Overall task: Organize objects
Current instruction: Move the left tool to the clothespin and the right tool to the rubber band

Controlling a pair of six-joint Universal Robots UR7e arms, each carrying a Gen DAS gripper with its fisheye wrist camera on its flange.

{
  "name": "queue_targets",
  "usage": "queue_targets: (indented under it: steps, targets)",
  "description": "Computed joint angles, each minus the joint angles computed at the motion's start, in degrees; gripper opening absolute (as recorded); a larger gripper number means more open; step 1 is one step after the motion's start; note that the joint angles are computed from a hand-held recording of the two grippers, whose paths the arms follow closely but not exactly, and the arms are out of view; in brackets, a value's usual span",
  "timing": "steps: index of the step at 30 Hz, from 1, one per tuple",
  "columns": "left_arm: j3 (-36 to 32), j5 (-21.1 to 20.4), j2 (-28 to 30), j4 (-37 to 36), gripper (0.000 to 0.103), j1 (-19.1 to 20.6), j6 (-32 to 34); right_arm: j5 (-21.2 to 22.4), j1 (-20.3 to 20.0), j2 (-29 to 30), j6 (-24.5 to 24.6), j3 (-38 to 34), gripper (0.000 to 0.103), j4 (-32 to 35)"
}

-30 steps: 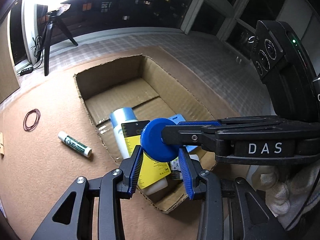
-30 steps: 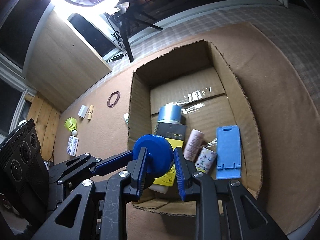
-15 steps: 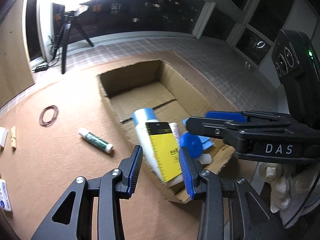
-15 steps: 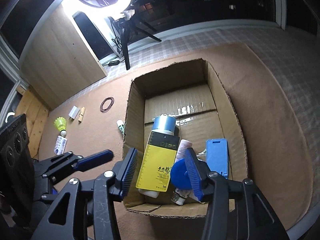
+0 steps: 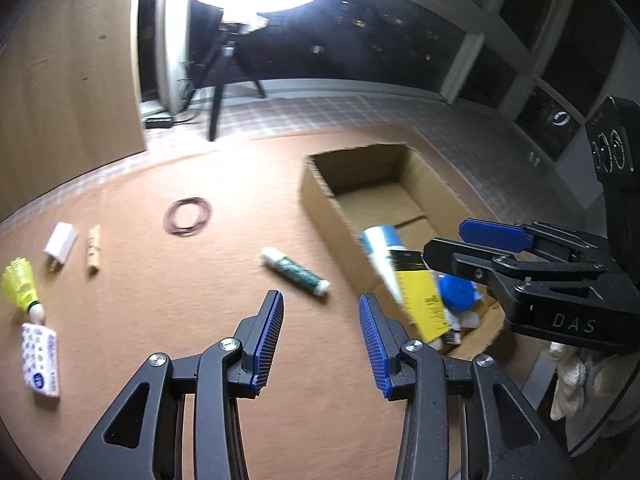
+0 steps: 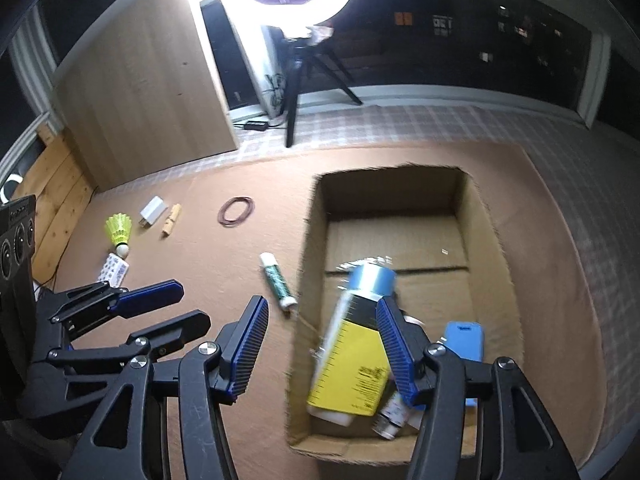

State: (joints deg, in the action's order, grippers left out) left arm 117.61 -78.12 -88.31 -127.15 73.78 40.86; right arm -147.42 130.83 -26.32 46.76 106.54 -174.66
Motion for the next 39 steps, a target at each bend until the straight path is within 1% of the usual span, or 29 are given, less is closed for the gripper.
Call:
queue_targets:
  steps: [3, 8, 10, 12, 17, 23, 26, 28, 34, 39]
  targets:
    - [-1.6, 0.4, 0.6, -0.2, 0.044, 1.0, 0.1, 0.9, -0.5, 2.1, -4.5, -2.5, 0.053, -3.0]
    - [-4.6, 1.4, 2.0, -0.7, 0.046, 3.0, 0.4, 1.5, -1.4, 5.1, -9.0, -7.1, 0.053, -3.0]
    - [-6.2, 1.9, 2.8, -0.8, 0.046, 4.0, 0.6, 0.9, -1.6, 6.4, -10.9, -9.0, 0.053, -3.8]
    - [-7.6, 2.4, 3.8, -1.0, 0.046, 4.8, 0.6, 1.1, -2.3, 7.5, -13.2, -10.9, 0.053, -5.5]
    - [-13.6, 2.9, 8.2, -1.0, 0.048, 7.5, -1.2, 4.0, -4.7, 8.3, -15.5, -13.5, 0.053, -7.0]
    - [-20.4, 5.5, 13.7, -2.6, 0.048, 9.7, -1.8, 9.7, -8.0, 7.3, -16.0, -15.9, 0.053, -2.0]
    - [-23.8, 6.5, 16.5, -2.4, 0.048, 10.1, -1.6, 12.3, -9.6, 6.7, -16.8, -17.8, 0.053, 1.5]
    - [-26.2, 6.8, 18.4, -1.4, 0.048, 10.3, -1.8, 13.6, -10.4, 6.7, -18.0, -18.9, 0.053, 2.1]
    - [-31.9, 9.6, 23.8, 0.5, 0.048, 10.3, -2.5, 16.2, -12.7, 8.3, -20.5, -24.6, 0.053, 5.6]
    - [-33.1, 12.1, 26.7, 0.5, 0.048, 10.2, -1.8, 17.8, -14.4, 11.5, -22.0, -31.0, 0.053, 11.2]
